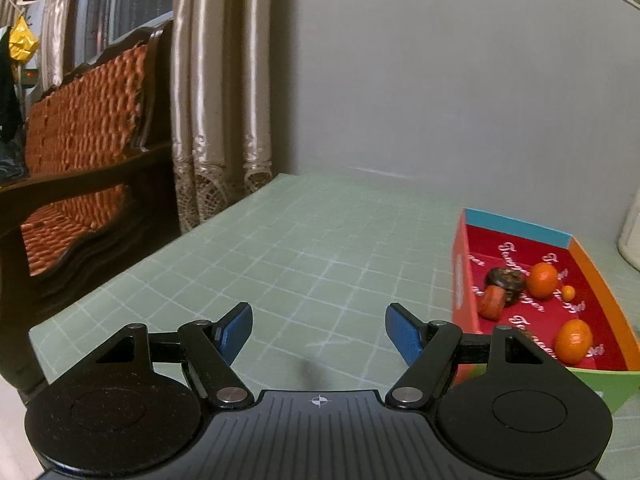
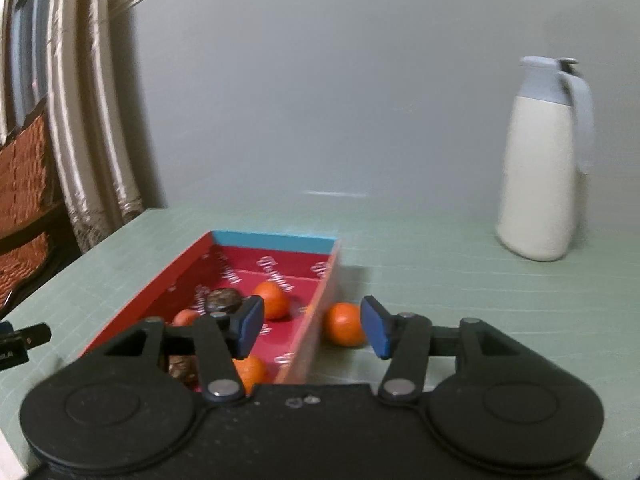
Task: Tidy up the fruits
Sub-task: 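Move the left tool to the small kumquat on the table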
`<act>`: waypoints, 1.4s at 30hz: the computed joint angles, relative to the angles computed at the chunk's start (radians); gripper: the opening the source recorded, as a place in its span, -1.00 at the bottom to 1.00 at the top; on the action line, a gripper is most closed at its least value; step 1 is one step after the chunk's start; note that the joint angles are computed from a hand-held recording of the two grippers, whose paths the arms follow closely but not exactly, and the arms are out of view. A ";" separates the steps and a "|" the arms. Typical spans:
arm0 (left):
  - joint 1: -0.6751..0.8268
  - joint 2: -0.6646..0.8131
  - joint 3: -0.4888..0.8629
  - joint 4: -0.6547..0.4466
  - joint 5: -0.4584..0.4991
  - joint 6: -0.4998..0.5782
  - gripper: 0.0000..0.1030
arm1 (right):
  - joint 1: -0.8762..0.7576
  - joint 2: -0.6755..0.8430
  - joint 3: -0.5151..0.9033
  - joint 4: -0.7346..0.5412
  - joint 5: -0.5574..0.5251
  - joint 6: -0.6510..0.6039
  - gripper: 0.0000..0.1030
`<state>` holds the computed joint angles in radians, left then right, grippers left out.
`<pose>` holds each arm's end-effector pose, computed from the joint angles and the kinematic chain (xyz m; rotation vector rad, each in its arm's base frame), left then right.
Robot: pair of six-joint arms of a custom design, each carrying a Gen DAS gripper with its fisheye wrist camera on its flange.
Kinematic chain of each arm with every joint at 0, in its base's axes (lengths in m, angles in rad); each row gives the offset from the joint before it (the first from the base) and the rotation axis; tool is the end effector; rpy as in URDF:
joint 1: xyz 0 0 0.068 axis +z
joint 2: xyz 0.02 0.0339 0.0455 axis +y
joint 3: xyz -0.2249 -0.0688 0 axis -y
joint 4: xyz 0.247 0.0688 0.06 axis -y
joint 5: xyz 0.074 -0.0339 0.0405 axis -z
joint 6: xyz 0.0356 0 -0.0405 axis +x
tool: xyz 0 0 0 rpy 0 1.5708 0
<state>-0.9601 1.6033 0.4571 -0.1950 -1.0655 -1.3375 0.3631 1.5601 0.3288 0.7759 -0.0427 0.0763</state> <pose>0.1428 -0.1497 0.0491 -0.5262 2.0058 0.2820 0.2377 0.0919 0.0773 -0.3185 2.0156 0.3199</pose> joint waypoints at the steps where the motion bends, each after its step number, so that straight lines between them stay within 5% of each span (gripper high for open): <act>1: -0.004 0.008 0.010 0.001 -0.002 0.005 0.42 | -0.021 -0.010 -0.009 0.002 -0.008 -0.002 0.02; 14: -0.057 0.141 0.190 0.011 -0.009 0.084 0.43 | -0.281 -0.068 -0.078 0.014 -0.142 -0.048 0.03; 30: -0.212 0.462 0.600 0.202 0.023 0.409 0.42 | -0.613 -0.012 -0.090 0.061 -0.296 -0.130 0.03; 36: -0.236 0.598 0.794 0.142 0.065 0.440 0.42 | -0.753 0.007 -0.086 0.083 -0.342 -0.170 0.03; 42: -0.257 0.703 0.972 -0.016 -0.007 0.427 0.42 | -0.917 0.037 -0.069 0.025 -0.482 -0.193 0.03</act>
<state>-1.2167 2.3064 1.4290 -0.2108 -1.0730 -0.9109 -0.5535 1.5974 0.2597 0.8009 -0.5251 -0.1172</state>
